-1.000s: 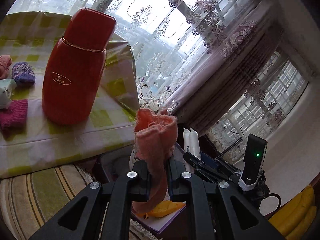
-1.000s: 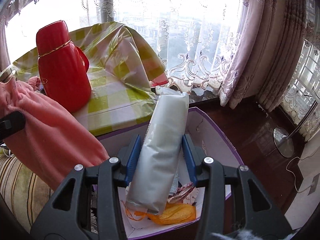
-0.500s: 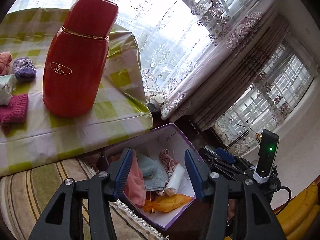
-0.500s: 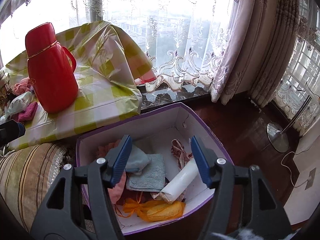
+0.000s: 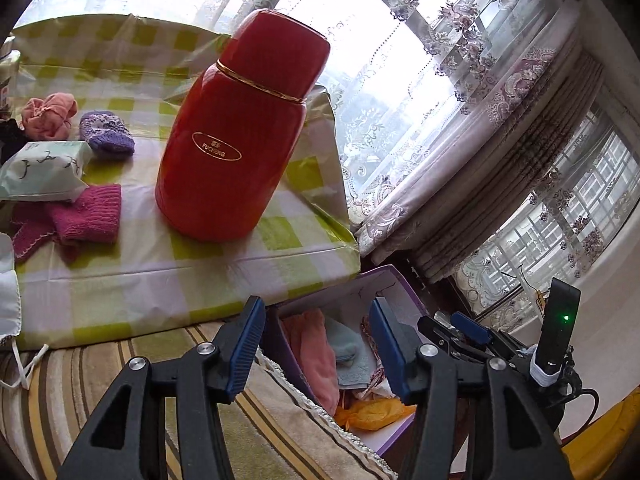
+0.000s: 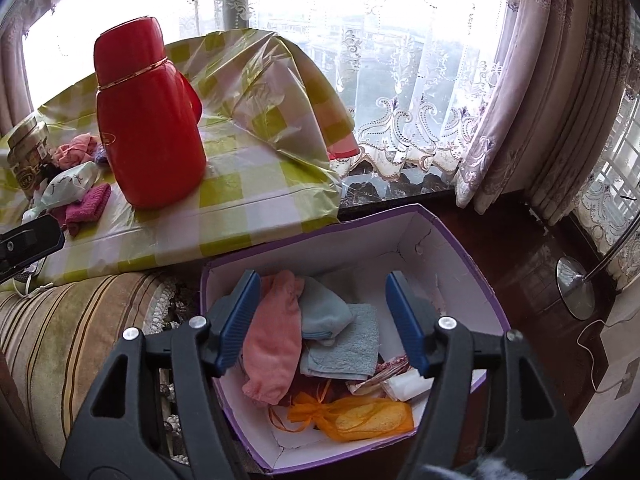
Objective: Organize soft objects
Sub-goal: 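Move both open tools back over the pile on the bed, then grasp the white cloth with checked lining with the left tool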
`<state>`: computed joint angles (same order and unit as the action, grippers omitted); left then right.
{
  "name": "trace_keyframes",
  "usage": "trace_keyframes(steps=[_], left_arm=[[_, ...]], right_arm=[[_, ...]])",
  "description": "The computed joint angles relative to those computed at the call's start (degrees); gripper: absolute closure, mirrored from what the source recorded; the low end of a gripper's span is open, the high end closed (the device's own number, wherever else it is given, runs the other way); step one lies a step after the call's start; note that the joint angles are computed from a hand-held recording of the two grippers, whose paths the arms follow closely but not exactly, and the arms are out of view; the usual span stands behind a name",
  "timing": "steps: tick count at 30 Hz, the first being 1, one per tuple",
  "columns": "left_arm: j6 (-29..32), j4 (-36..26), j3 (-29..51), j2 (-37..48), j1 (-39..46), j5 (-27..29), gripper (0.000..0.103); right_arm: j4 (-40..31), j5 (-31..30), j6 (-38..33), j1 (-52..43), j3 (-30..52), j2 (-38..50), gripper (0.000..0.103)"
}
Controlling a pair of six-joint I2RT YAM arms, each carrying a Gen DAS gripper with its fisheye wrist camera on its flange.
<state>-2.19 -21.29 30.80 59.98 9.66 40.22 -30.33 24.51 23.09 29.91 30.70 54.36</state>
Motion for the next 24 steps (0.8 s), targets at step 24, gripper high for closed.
trace_keyframes(steps=[24], left_arm=[[16.97,-8.77,18.07,25.77,43.38,2.06,0.047]], right_arm=[[6.8,-1.67,3.93,17.75,13.78,21.86,0.034]])
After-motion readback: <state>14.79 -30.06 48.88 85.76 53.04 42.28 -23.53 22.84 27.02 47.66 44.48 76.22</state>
